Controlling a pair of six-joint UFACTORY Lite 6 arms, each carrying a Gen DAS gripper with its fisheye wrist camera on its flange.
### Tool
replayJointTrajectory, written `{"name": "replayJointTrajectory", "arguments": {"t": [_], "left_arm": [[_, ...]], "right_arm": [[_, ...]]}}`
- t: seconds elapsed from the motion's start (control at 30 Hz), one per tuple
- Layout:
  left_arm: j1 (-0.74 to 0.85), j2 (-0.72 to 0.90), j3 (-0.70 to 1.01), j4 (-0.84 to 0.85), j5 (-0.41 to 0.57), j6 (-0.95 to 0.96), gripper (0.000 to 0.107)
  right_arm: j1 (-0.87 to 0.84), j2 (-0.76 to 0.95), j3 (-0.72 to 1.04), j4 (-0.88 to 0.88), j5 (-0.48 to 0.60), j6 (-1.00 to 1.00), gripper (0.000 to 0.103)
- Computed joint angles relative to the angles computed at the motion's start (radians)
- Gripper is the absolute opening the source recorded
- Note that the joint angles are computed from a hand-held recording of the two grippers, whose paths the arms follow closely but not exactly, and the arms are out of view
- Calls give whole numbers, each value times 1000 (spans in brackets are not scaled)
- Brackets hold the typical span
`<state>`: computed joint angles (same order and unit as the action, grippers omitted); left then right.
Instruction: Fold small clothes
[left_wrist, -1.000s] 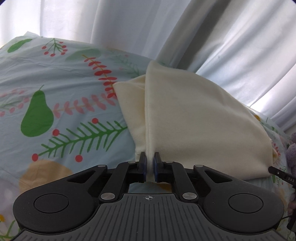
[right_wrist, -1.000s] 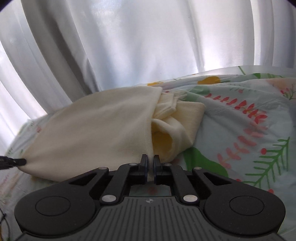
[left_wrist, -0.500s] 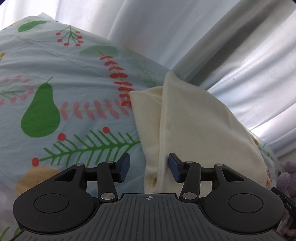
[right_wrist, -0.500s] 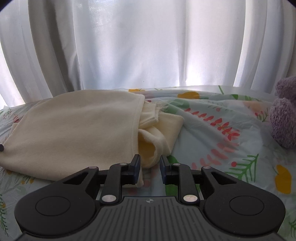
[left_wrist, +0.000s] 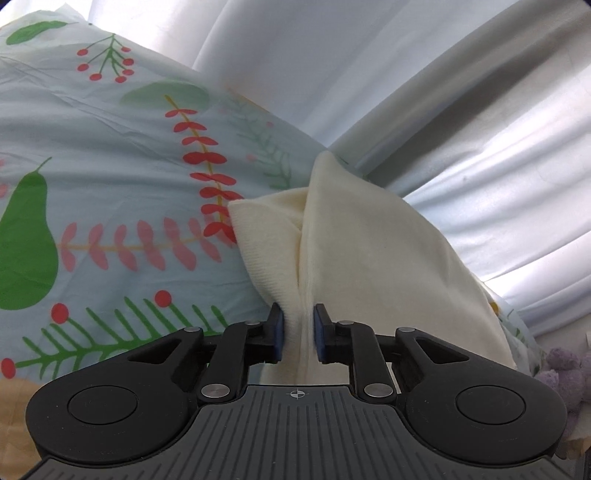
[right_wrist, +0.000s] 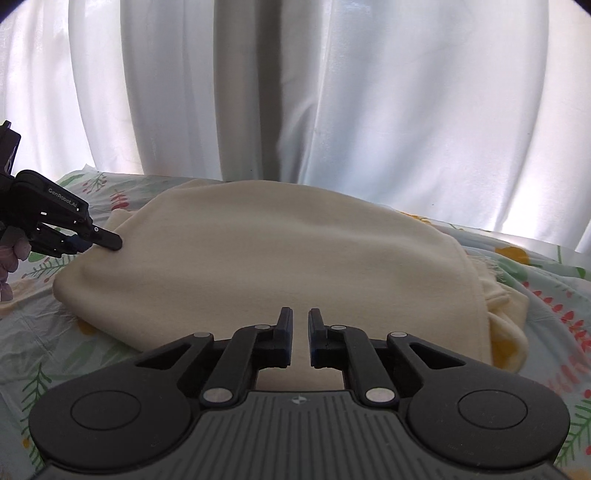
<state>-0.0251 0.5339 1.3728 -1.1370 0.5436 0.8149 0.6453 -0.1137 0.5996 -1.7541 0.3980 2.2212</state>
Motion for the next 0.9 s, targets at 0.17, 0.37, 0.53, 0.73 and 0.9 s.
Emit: {"name": "replayJointTrajectory", "arguments": {"t": [0.17,0.37,0.53,0.73,0.9], "left_arm": [[-7,-54,-41,-57,-3,88,17],[-36,-121,-50,-80,23,117,17],[-145,-145,3,-82,27,94,17],[-367,-32,117,49,-92,-6,17],[-452,45,113,81,-151,-14,22]], "right_arm": [[52,214,103,-86,49,85,5],[103,118,30,34,198,-20,5],[34,-72,-97,167,238,-80,6],[5,-221,-174,263,253,-141,6],[4,-271,-211,322,234,-174,6]]}}
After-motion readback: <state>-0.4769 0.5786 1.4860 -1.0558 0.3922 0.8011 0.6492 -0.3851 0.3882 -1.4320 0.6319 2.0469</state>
